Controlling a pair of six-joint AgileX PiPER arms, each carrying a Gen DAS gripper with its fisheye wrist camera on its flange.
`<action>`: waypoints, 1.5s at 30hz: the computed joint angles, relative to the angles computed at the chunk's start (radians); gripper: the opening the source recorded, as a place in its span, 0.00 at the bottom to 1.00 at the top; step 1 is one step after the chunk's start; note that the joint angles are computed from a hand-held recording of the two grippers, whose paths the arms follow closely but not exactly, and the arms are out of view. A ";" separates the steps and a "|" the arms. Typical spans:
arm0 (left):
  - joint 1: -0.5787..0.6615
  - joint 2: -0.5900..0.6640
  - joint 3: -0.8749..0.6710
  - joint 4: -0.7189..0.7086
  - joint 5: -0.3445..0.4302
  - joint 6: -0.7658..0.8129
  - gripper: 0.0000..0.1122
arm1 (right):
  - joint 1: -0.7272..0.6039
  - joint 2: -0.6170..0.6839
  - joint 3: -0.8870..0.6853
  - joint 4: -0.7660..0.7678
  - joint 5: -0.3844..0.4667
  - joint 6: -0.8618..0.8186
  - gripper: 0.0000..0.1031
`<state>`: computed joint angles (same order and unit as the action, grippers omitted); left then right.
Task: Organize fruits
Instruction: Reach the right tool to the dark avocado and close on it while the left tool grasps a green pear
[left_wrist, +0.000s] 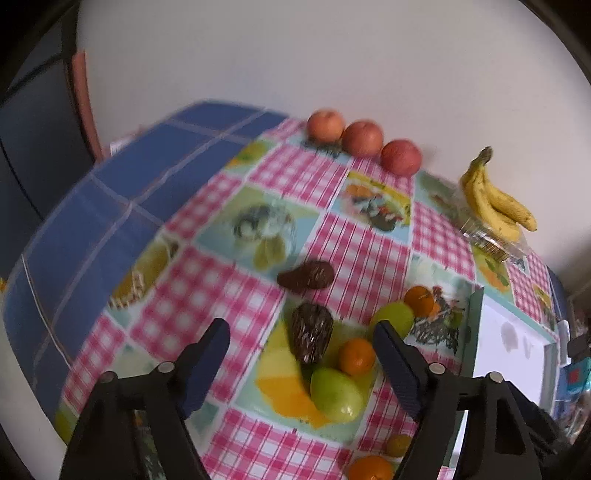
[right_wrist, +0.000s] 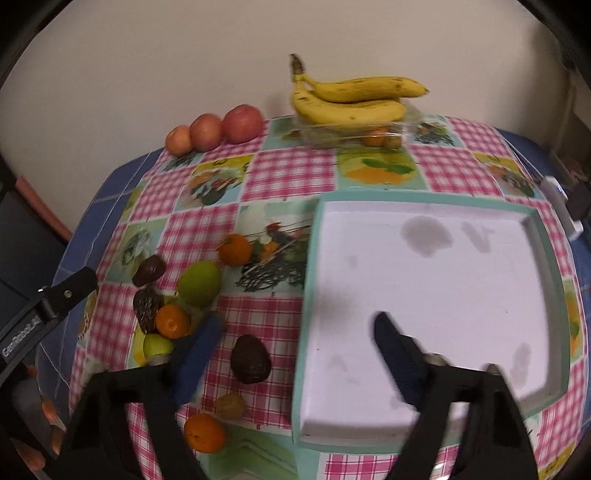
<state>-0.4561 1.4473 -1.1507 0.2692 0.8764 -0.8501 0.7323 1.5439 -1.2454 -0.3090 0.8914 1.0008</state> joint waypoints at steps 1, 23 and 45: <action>0.006 0.005 0.006 -0.014 -0.001 0.004 0.71 | -0.002 0.007 -0.002 0.015 -0.014 -0.014 0.66; 0.080 0.080 0.054 -0.331 -0.025 0.174 0.58 | -0.029 0.151 -0.035 0.255 -0.063 -0.236 0.36; 0.102 0.089 0.089 -0.555 -0.082 0.326 0.47 | -0.062 -0.034 0.028 0.132 -0.044 -0.072 0.34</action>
